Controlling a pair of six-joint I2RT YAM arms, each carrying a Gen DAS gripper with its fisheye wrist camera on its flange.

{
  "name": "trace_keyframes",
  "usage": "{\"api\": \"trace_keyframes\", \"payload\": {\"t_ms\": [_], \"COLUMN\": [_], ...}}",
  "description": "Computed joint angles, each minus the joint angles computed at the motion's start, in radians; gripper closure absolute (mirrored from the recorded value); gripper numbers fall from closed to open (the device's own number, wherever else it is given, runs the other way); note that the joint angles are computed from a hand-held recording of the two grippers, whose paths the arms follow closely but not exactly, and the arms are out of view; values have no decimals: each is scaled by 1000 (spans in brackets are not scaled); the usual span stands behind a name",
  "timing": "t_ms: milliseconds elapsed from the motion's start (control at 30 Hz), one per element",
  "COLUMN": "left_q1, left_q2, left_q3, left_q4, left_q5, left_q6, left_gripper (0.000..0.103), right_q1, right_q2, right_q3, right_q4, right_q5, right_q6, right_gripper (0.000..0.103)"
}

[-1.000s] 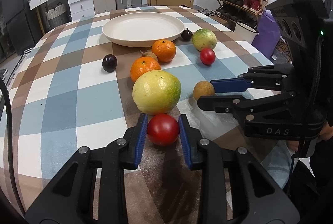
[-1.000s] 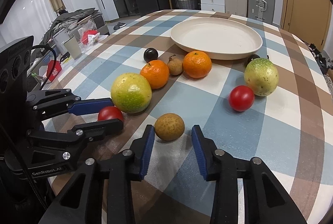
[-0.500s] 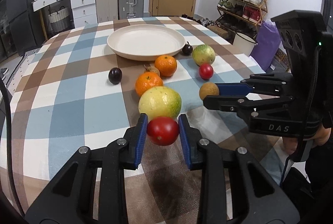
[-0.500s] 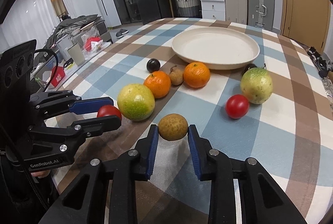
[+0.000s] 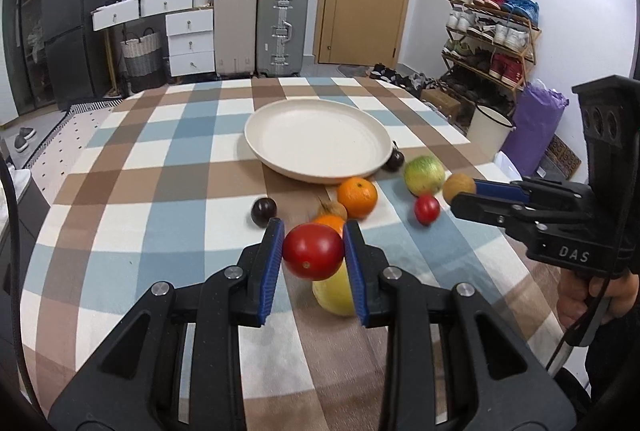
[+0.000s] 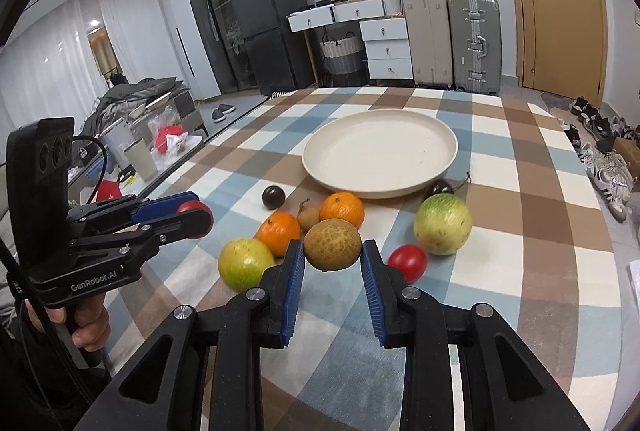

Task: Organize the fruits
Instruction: 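Carry the tomato and the brown fruit over the white plate with both tools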

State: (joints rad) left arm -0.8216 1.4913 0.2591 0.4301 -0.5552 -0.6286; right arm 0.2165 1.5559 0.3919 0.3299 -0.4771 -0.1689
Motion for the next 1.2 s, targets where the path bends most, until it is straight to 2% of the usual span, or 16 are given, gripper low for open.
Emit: {"api": "trace_keyframes", "payload": {"t_ms": [433, 1200], "left_q1": [125, 346], "left_q2": [84, 333], "left_q3": [150, 384], "left_q4": [8, 45], "left_q5": [40, 192], "left_q6": [118, 253], "left_gripper": [76, 76], "right_q1": [-45, -3], "right_q2": [33, 261], "right_q3": [112, 376], "right_q4": [-27, -88], "right_q5": [-35, 12], "right_q6": [37, 73], "right_gripper": [73, 73]}}
